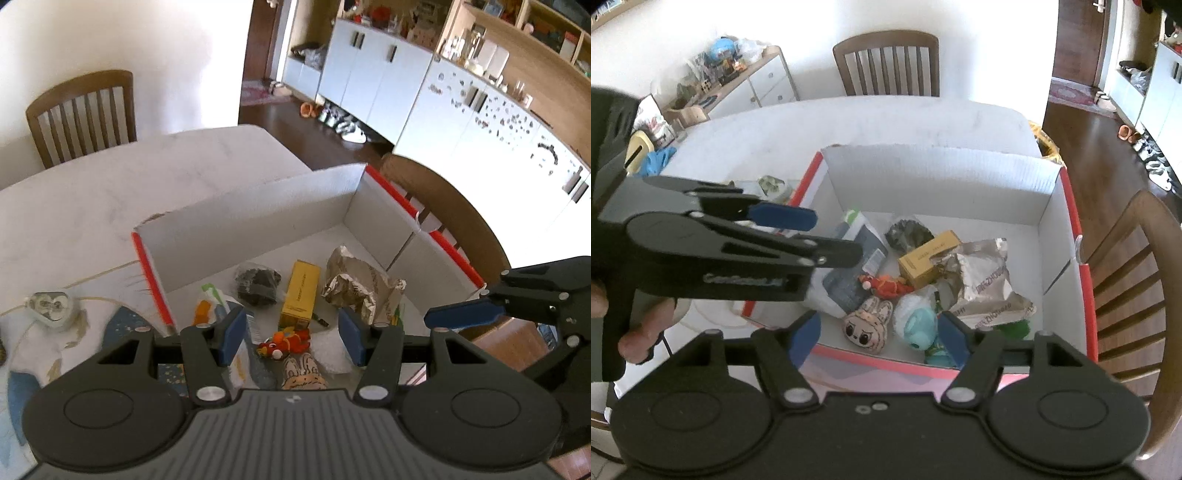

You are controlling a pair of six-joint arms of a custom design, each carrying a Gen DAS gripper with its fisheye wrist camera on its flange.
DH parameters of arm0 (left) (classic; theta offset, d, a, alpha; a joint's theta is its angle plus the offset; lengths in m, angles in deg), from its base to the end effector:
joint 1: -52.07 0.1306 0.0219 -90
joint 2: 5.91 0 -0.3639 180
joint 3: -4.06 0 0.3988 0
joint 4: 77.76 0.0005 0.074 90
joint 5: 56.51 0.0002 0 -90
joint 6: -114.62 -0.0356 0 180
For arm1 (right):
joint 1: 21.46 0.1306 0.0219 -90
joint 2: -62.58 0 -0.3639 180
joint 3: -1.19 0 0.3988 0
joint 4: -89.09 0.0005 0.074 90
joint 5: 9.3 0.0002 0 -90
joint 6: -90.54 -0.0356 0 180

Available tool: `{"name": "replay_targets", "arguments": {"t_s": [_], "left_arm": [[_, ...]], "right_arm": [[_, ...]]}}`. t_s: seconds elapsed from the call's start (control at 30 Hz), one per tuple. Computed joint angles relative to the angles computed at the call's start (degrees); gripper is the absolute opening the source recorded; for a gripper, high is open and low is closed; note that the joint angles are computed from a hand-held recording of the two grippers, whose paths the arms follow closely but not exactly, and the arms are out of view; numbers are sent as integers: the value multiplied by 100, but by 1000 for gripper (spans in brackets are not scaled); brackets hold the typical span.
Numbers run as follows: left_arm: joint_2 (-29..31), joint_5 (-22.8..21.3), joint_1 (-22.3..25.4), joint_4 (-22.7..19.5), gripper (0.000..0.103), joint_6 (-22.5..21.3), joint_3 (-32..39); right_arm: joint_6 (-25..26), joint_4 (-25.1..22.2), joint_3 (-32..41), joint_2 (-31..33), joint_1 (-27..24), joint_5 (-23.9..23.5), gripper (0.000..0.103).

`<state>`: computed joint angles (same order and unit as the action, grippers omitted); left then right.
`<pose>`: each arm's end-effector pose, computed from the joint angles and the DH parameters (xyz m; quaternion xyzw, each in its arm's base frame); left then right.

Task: Organize objects
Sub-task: 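Withdraw both tools from the shoebox toward the tape dispenser and hair tie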

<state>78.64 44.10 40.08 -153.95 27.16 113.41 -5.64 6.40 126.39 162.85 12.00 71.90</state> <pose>0.4066 -0.0936 0.5748 0.1079 0.9340 -0.1282 0.3155 0.4198 0.2834 0.5643 -0.2466 0.9258 0.1632 0.2354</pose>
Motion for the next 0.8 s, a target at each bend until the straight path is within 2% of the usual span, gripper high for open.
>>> {"name": "replay_targets", "arguments": {"t_s": [0.13, 0.23, 0.33, 0.43, 0.6, 0.8], "left_arm": [[-255, 9, 115, 108, 55, 13, -111], [-473, 74, 265, 176, 61, -31, -211], [-659, 96, 438, 235, 61, -87, -286], [-810, 224, 684, 235, 69, -113, -343], [-1042, 246, 1116, 199, 75, -312, -430], [-1263, 428, 1769, 103, 82, -549, -520]], "right_arm": [[-87, 83, 64, -45, 107, 117, 73], [-123, 188, 63, -89, 214, 183, 77], [-206, 230, 142, -82, 325, 256, 81], [-303, 360, 178, -62, 441, 342, 84], [-382, 552, 346, 37, 723, 770, 95], [-465, 762, 640, 231, 1028, 1052, 102]]}}
